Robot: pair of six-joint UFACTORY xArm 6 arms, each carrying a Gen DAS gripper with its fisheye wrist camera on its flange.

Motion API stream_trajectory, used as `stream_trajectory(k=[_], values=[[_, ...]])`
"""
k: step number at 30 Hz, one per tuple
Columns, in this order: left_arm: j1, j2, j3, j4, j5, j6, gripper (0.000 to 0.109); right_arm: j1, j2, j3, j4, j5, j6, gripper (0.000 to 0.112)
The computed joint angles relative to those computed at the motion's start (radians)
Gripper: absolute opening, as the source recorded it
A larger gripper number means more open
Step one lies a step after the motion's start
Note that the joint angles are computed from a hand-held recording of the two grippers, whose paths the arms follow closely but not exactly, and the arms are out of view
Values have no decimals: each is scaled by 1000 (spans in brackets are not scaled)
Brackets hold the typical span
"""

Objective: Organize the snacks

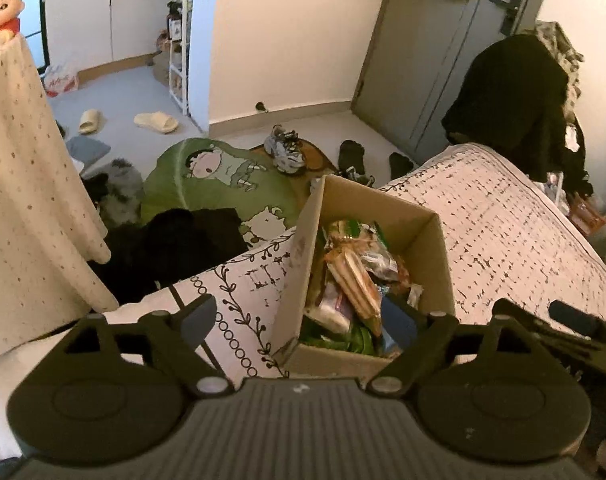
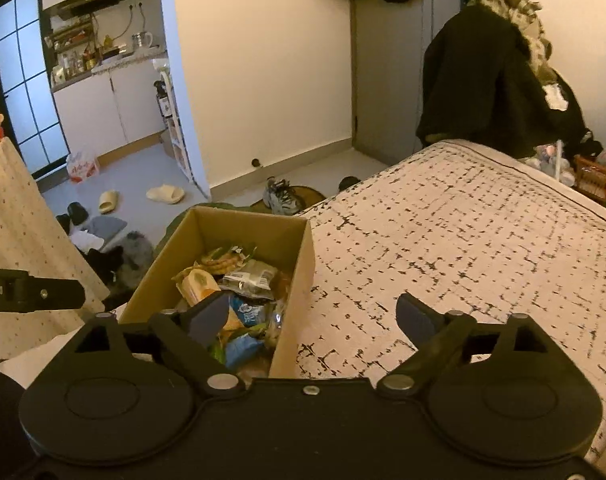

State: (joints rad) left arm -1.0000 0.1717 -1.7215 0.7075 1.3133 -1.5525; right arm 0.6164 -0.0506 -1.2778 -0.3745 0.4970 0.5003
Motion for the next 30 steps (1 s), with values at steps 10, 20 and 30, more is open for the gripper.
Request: stream_trajectory(k=[10, 20, 30], values=[[-49, -51, 54, 25, -24, -14, 93, -36, -155, 136, -3, -43, -12, 103], [-107, -39, 51, 92, -46, -31, 103, -63, -340, 309, 37, -71, -32, 103], [-154, -17, 43, 186, -78, -55, 103, -75, -445, 388, 27, -77, 17, 103]])
